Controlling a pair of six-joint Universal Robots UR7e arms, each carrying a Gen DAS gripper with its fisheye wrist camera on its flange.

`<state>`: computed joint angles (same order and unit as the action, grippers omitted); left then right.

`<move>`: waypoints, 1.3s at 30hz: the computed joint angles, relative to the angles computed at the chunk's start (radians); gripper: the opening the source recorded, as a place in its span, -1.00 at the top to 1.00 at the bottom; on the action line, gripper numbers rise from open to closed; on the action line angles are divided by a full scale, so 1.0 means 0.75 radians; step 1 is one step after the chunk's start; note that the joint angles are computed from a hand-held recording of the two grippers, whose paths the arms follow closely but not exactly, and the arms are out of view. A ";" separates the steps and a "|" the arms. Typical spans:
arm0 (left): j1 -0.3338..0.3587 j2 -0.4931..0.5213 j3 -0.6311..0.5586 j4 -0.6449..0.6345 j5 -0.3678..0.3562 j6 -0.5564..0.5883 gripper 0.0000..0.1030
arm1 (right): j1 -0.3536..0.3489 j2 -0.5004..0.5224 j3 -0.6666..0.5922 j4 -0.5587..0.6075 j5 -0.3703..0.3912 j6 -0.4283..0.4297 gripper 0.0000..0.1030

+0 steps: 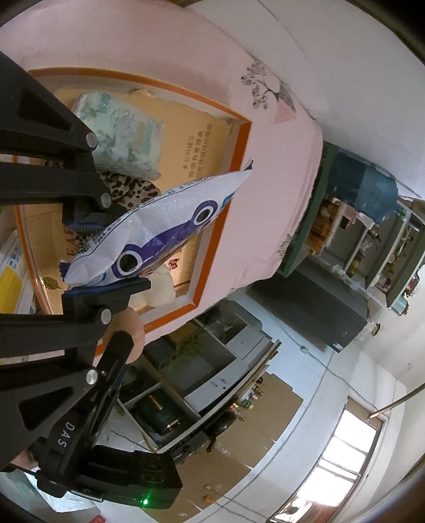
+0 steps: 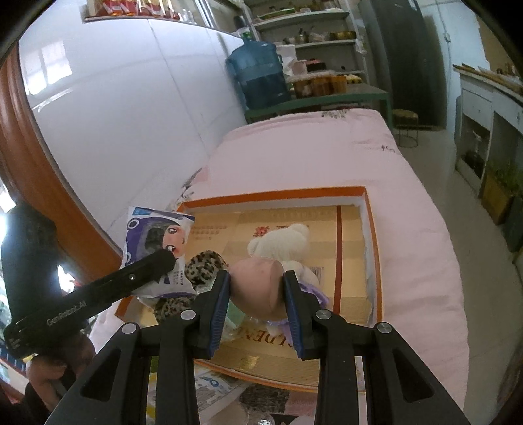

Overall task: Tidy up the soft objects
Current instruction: 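Carry the printed bag and peach sponge over the box with both grippers, then lower the bag and sponge into the box and open both grippers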

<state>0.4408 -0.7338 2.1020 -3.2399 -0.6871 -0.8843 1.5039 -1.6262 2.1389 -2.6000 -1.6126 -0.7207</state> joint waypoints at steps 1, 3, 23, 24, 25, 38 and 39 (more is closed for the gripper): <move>0.004 0.001 0.001 -0.004 -0.006 0.000 0.52 | -0.003 0.005 -0.001 -0.001 -0.003 0.001 0.34; 0.014 0.003 0.004 -0.015 -0.017 0.000 0.52 | -0.009 0.012 0.000 -0.004 -0.005 0.000 0.34; 0.047 0.000 -0.015 0.153 -0.030 -0.089 0.52 | -0.025 0.077 0.001 -0.049 -0.042 0.004 0.33; 0.047 -0.001 -0.017 0.166 -0.028 -0.091 0.51 | -0.026 0.079 0.002 -0.054 -0.043 0.001 0.33; 0.045 -0.001 -0.018 0.175 -0.026 -0.092 0.51 | -0.024 0.081 0.002 -0.056 -0.044 0.002 0.33; 0.028 -0.015 -0.028 0.268 -0.002 -0.148 -0.13 | -0.026 0.081 0.010 -0.077 -0.046 -0.009 0.21; 0.020 -0.018 -0.028 0.286 0.010 -0.161 -0.19 | -0.026 0.080 0.012 -0.077 -0.046 -0.012 0.12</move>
<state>0.4561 -0.7473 2.0807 -3.0255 -0.6797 -1.0048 1.4841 -1.5661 2.1480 -2.6581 -1.6475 -0.7300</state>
